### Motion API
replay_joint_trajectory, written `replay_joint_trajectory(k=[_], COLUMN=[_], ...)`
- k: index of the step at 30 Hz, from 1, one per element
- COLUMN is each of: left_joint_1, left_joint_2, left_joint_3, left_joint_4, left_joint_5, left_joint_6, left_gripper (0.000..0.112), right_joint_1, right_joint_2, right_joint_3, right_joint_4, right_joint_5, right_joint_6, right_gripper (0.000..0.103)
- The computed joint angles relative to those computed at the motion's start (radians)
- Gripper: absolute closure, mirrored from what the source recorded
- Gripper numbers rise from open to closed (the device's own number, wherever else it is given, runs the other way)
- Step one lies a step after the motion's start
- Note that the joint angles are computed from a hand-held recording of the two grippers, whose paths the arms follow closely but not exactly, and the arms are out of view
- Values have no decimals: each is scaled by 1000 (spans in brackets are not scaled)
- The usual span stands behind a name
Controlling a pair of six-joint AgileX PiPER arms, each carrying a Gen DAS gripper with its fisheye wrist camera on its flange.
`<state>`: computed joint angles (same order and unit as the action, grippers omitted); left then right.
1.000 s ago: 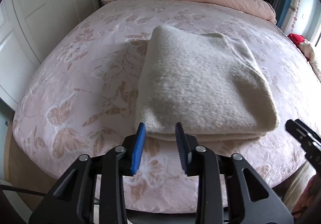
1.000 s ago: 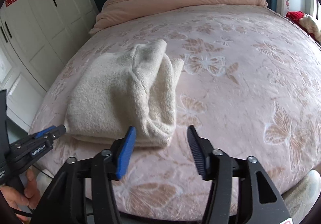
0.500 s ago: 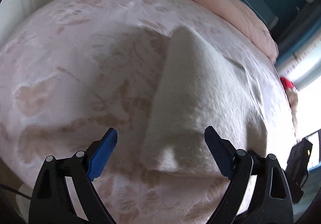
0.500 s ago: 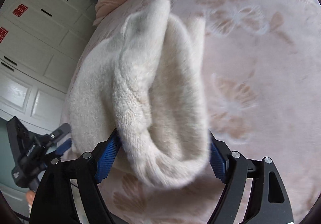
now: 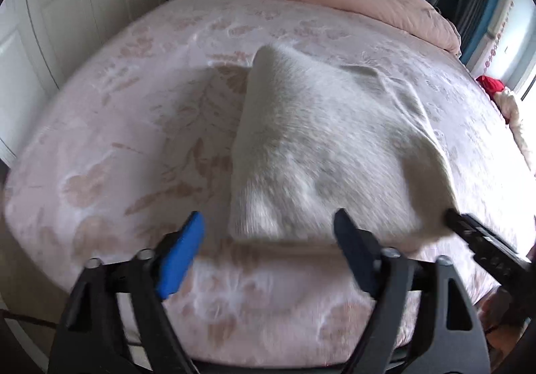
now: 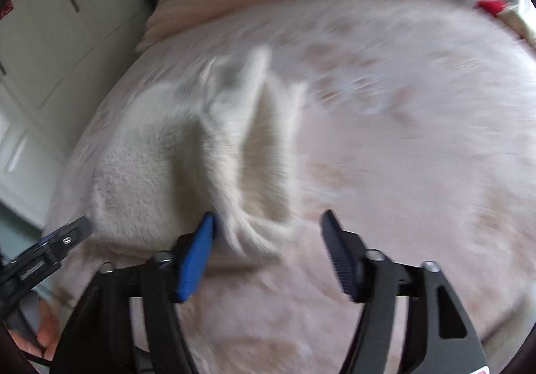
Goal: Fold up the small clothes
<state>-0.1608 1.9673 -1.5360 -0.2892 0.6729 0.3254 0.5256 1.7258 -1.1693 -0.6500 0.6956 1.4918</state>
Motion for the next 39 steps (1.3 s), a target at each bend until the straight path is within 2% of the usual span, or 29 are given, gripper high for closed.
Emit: replay_joint_trajectory(k=[1, 2, 4, 5, 9, 11, 14, 17, 29, 39], left_joint_1=[-2, -13, -38, -51, -74, -91, -99, -93, -105, -115], left_joint_2=[-44, -72, -123, -148, -212, -233, -263, -284, -351, -361], left_joint_3=[60, 98, 170, 208, 314, 354, 404, 426, 504, 533], left_joint_4=[-8, 6, 47, 63, 34, 88, 130, 105, 227, 303], left_joint_5=[-30, -54, -101, -122, -187, -220, -255, -255, -308, -331], left_joint_6=[28, 30, 26, 22, 43, -13, -63, -47, -158, -230], left_gripper=[23, 20, 19, 19, 19, 19, 19, 19, 20, 20], right_joint_1=[67, 109, 203, 216, 278, 281, 329, 344, 354, 379], right_joint_2=[-24, -37, -41, -45, -54, -42, -27, -29, -53, -26], right_joint_3=[4, 10, 0, 2, 57, 43, 17, 13, 34, -9], right_joint_4=[-65, -97, -133, -130, -137, -107, -121, -116, -108, -114], right_joint_5=[92, 144, 263, 277, 281, 285, 340, 359, 375, 391], right_joint_6=[75, 110, 169, 176, 234, 185, 217, 225, 272, 229], right_gripper=[24, 19, 17, 17, 17, 17, 17, 17, 17, 17])
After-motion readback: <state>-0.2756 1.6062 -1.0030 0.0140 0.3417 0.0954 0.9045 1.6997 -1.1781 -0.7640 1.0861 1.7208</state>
